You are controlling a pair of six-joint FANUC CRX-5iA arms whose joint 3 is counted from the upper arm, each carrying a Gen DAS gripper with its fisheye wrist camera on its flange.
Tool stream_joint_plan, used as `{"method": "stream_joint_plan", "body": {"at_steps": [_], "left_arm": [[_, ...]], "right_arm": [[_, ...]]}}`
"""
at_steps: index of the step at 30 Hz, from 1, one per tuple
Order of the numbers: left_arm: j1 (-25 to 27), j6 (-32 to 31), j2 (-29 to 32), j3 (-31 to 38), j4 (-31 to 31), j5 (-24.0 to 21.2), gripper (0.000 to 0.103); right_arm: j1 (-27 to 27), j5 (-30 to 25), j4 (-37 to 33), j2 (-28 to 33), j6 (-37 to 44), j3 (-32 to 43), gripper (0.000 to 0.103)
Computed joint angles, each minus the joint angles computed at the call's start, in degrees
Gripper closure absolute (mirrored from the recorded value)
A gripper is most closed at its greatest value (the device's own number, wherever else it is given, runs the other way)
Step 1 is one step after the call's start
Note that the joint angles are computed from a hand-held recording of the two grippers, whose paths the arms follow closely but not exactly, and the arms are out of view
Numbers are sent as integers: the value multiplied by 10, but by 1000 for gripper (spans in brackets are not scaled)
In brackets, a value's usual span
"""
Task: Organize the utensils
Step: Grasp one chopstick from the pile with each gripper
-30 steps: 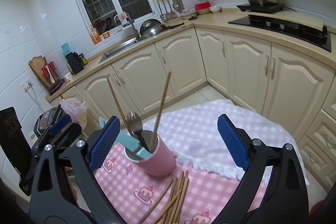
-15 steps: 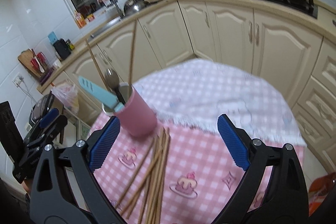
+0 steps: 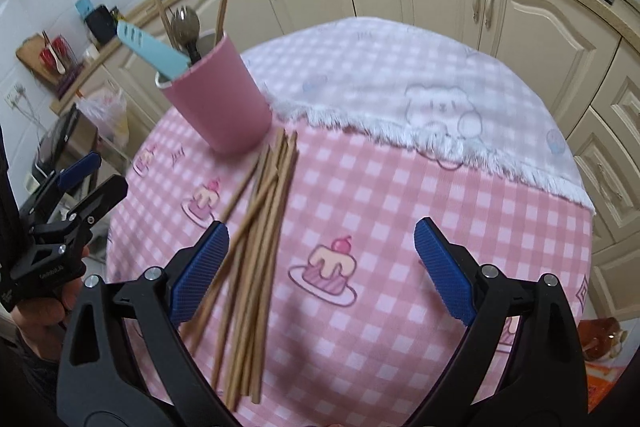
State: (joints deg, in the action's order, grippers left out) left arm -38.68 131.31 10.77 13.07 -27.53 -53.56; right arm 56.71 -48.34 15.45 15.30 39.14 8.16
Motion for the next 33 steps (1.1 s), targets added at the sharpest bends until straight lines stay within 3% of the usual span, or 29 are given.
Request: {"method": "stream_joint_plan", "body": {"at_steps": [16,28,33], "left_arm": [[17,-147,89,52,111,-72,9],[23,-163,98,55,117,-89,9],[23,-175,102,60,118,-91,9]], "right_arm": [[7,-119,-38,74,94,82,11],[6,-121,-16,94,92,102,11],[2,-147,-23,110,107,123,11]]}}
